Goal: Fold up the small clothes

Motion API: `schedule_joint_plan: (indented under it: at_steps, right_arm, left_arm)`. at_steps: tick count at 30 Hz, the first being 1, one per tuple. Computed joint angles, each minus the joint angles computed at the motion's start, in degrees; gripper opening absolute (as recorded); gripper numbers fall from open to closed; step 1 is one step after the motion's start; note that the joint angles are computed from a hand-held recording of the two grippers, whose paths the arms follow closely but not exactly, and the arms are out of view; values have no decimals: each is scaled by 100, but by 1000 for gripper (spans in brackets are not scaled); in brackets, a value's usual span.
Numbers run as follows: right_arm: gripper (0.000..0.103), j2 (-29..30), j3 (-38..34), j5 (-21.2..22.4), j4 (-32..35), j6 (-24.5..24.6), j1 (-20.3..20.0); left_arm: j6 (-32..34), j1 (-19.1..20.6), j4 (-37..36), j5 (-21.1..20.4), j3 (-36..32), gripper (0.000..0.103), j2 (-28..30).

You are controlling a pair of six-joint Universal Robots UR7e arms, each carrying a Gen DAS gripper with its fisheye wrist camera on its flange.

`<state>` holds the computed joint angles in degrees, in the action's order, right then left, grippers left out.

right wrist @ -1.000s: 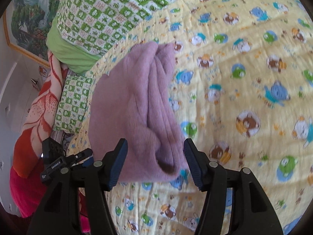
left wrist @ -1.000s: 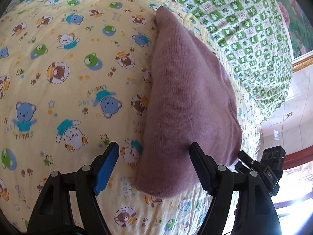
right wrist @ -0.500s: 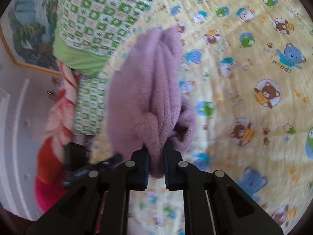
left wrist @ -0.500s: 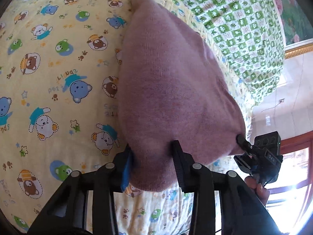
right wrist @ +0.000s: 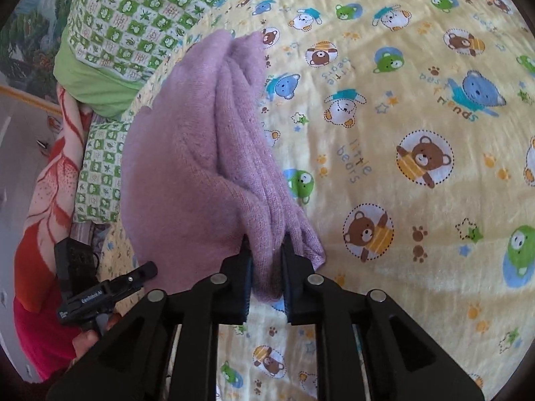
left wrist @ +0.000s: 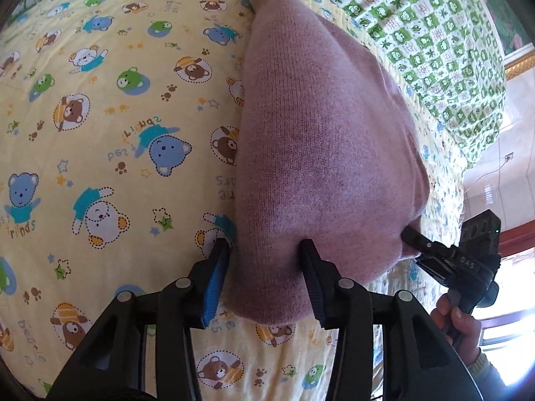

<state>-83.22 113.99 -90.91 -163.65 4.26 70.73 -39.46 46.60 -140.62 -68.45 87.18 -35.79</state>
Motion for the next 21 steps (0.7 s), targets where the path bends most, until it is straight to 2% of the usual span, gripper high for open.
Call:
schedule_joint_plan:
  at_steps: [2, 4, 5, 10, 12, 21]
  right_arm:
    - [28, -102, 68, -21, 26, -25, 10]
    - [44, -198, 115, -329, -31, -122, 152]
    - [47, -249, 171, -546, -148, -179, 239]
    - [49, -407, 397, -1007, -635, -441, 513]
    - [53, -397, 439, -1236, -744, -593, 655]
    - [62, -137, 739, -1945, -1190, -1318, 1111]
  left_arm:
    - [2, -17, -5, 32, 64, 48, -57]
    - [-46, -52, -50, 93, 193, 51, -157]
    - [-37, -57, -104, 111, 289, 52, -227]
    - [1, -259, -263, 515, 634, 63, -440]
    - [30, -381, -357, 715, 800, 64, -518]
    - [102, -896, -384, 1563, 1434, 79, -735]
